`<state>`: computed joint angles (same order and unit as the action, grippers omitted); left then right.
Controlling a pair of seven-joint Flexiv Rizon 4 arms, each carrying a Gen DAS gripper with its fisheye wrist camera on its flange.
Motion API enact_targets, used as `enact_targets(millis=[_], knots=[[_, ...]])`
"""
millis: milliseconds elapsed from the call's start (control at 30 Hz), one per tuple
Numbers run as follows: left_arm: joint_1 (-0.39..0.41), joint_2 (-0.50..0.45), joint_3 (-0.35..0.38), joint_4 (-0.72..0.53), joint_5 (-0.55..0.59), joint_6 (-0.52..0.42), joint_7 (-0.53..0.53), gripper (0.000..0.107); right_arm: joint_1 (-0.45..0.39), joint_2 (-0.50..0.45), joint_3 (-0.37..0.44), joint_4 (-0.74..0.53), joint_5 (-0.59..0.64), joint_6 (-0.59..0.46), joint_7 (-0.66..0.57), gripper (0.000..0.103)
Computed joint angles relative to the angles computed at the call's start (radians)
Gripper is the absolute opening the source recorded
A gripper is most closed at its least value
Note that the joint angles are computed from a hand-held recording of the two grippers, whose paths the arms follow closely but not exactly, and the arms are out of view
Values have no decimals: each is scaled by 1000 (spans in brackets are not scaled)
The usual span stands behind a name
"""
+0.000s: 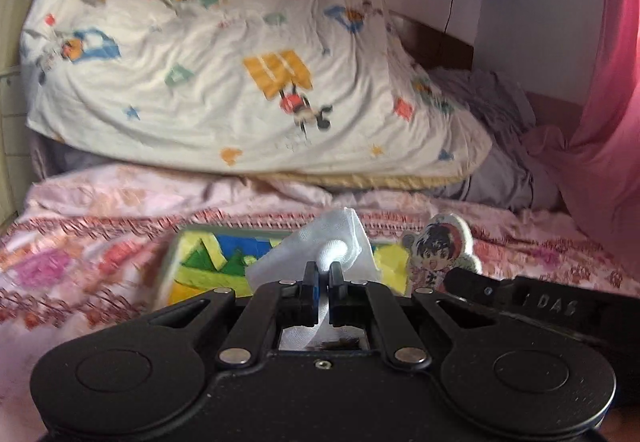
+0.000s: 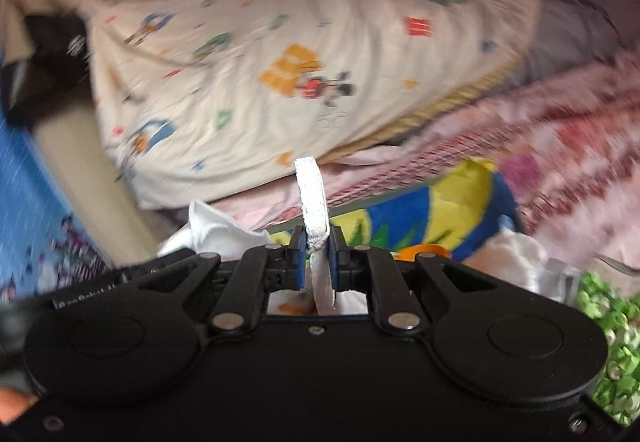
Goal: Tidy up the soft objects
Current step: 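Carry the white cloth and lace strip over the dinosaur tray and lower them, then open both tools to drop the cloth and lace strip into the tray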
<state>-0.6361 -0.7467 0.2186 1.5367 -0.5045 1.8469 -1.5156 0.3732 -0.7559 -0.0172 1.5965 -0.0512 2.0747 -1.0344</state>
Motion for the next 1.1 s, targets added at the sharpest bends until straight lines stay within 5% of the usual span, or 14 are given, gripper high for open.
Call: enact_targets(millis=[300,600,867,1100], knots=[[-64,-86,109,-72,2,-147,-117,3,-53,-21,-4,5,12,-45,68,7],[-61,-84,126,-89,110,-211,-205,5,24,-11,-70,28,79,-84,72,11],[-69,-60,155,-90,197,-257,-303,17,1,-20,-50,10,59,-120,121,16],[-94,-34,196,-77,289,-289,-386,21,18,0,-74,28,61,-132,128,30]])
